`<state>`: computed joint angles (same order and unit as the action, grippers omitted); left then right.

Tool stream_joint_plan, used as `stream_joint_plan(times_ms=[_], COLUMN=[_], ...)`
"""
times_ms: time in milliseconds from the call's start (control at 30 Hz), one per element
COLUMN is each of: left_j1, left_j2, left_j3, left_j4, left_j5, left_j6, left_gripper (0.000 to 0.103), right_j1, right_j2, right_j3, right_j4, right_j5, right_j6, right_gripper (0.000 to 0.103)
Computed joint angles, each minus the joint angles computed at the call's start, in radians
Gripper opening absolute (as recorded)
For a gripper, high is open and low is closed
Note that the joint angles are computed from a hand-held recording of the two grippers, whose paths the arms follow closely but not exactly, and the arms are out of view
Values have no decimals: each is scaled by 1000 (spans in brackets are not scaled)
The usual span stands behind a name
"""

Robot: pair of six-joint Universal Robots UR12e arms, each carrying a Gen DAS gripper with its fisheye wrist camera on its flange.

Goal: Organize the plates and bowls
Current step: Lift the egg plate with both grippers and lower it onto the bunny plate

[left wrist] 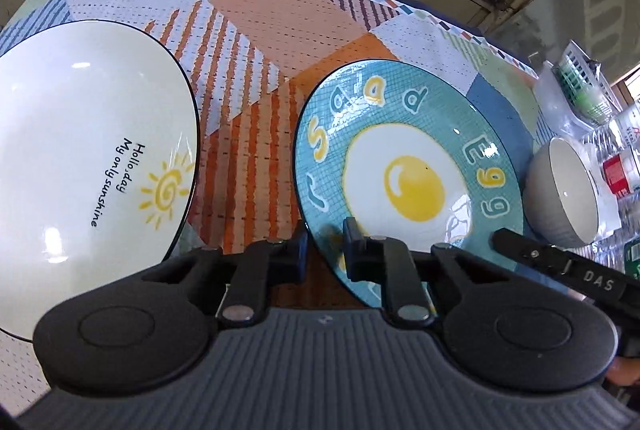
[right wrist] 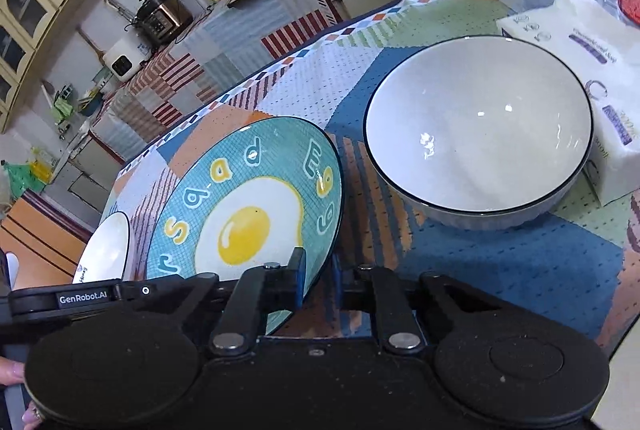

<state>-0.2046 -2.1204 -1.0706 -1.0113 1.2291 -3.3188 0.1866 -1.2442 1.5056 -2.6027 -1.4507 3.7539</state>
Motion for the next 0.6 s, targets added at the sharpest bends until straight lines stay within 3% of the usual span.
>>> stream_joint_plan(times_ms=[133,267,300,367,600], left_j1=[8,11,9,1,-8], left_j2=[-7,-22,-28,-31,14], left_j3=[7,44,60,79,59], left_j4=[-9,-67,-91,-116,-114], left_j5=[-30,-37,-32,7,43], left_j6=[-38,-55,-48,-9,127], left_gripper=[16,16,16,16,18], right_j1=[-3,-11,-11,-9,-16], right_j2=[16,29,31,30,-4], right_j3=[-1,-3,-12,-28,-26], right_j4=[-18,-54,-35,14,64], right_j5=[19,44,46,38,95], right_j6=[30,82,61,11,-51], right_gripper=[15,23,24,16,19])
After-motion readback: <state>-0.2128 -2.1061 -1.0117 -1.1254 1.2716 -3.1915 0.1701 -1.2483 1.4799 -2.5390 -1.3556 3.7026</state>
